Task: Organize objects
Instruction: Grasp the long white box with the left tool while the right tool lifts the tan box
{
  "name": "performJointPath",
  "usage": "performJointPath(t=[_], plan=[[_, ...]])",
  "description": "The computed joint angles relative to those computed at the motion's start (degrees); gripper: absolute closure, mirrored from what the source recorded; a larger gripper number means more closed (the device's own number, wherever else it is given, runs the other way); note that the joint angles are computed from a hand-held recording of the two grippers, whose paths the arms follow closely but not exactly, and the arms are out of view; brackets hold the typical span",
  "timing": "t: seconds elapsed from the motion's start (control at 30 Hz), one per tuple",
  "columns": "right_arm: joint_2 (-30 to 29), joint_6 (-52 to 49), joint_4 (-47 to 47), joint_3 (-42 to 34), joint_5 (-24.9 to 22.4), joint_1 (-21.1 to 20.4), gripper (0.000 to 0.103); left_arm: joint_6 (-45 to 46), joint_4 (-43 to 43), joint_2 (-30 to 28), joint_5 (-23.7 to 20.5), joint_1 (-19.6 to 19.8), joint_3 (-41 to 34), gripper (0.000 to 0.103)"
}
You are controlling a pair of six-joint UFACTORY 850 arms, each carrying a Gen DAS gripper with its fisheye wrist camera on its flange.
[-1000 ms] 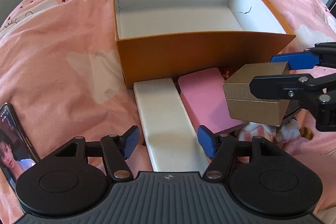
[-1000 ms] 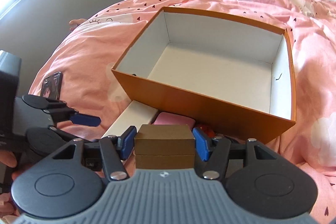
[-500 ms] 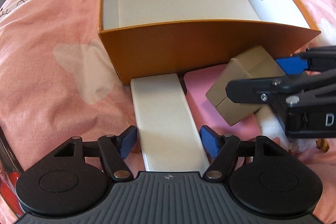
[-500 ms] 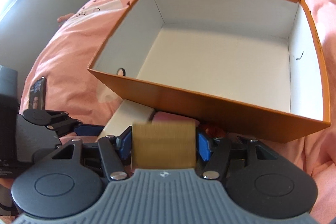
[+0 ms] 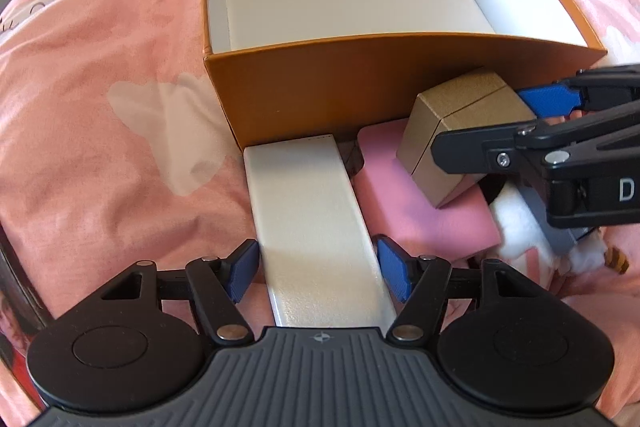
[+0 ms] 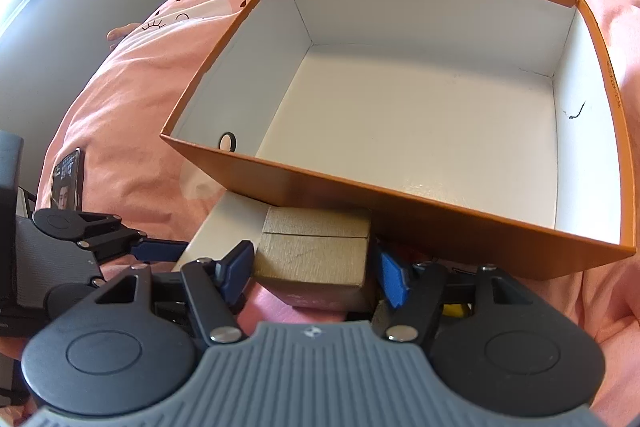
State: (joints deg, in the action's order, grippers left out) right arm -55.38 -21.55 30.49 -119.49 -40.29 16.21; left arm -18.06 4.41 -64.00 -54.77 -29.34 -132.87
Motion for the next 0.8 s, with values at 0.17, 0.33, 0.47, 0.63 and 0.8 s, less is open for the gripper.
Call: performJointPath(t=[0.17, 0.33, 0.47, 0.63, 0.8], plan=[[1.0, -0.4, 0.1, 1.6, 1.0, -0.1, 0.036, 2.1, 0.3, -5.5, -6.3, -0.1, -9.3, 0.025], [2.0, -1.0, 1.8, 3.6, 2.7, -0.2, 0.036, -0.5, 0.7, 0.2, -0.1, -0.1, 0.5, 0.026], [3.7, -3.5, 4.4, 5.8, 3.8, -0.4, 0.036, -3.8, 2.5, 6.9, 6.6, -0.6, 10.5, 0.028], [6.8, -7.7, 7.8, 9.6, 6.4, -0.3, 0.037, -5.6, 4.7, 12.5, 11.2, -1.5, 16.8, 0.03], [10.1, -12.3, 12.4, 13.3, 8.4, -0.5, 0.037, -4.4, 4.7, 10.7, 11.3, -2.0, 10.9, 0.03]])
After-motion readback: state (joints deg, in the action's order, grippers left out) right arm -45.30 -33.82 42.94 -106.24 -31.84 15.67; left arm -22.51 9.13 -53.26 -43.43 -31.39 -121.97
